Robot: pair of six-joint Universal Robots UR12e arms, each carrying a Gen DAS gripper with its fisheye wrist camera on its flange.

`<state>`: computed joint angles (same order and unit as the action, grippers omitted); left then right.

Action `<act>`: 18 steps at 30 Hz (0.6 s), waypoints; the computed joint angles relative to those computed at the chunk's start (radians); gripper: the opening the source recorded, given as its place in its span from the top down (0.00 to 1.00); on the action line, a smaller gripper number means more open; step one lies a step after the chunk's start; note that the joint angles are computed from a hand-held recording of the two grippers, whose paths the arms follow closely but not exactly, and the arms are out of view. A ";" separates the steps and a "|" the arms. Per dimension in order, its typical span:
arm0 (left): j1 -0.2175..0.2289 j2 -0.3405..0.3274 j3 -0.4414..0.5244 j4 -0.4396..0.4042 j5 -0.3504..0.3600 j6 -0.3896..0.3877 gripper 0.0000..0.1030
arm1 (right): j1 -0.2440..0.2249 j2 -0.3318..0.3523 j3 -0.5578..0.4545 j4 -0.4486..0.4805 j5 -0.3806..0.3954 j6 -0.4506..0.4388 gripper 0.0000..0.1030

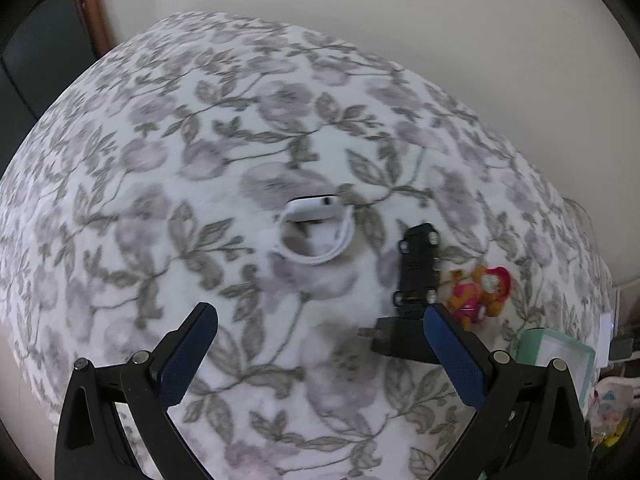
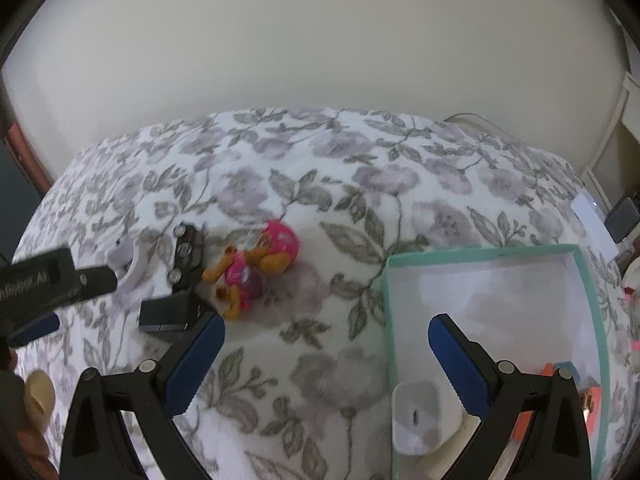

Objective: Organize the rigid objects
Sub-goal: 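Grasp the black charger with the left gripper while the right tool approaches the pink-helmet figurine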

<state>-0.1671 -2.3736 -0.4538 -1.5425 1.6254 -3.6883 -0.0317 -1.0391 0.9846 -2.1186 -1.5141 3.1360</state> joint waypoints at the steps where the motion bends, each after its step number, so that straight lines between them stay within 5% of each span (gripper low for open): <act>1: -0.001 -0.007 0.012 -0.004 -0.004 0.008 0.00 | -0.002 0.003 -0.004 -0.006 0.003 0.010 0.00; 18: 0.005 -0.035 0.024 -0.024 -0.169 0.073 0.00 | -0.023 0.037 -0.052 -0.033 0.026 0.125 0.00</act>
<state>-0.1626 -2.4082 -0.4303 -1.5662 1.4563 -3.6156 -0.0548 -1.0021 0.9323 -2.1513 -1.4885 3.2607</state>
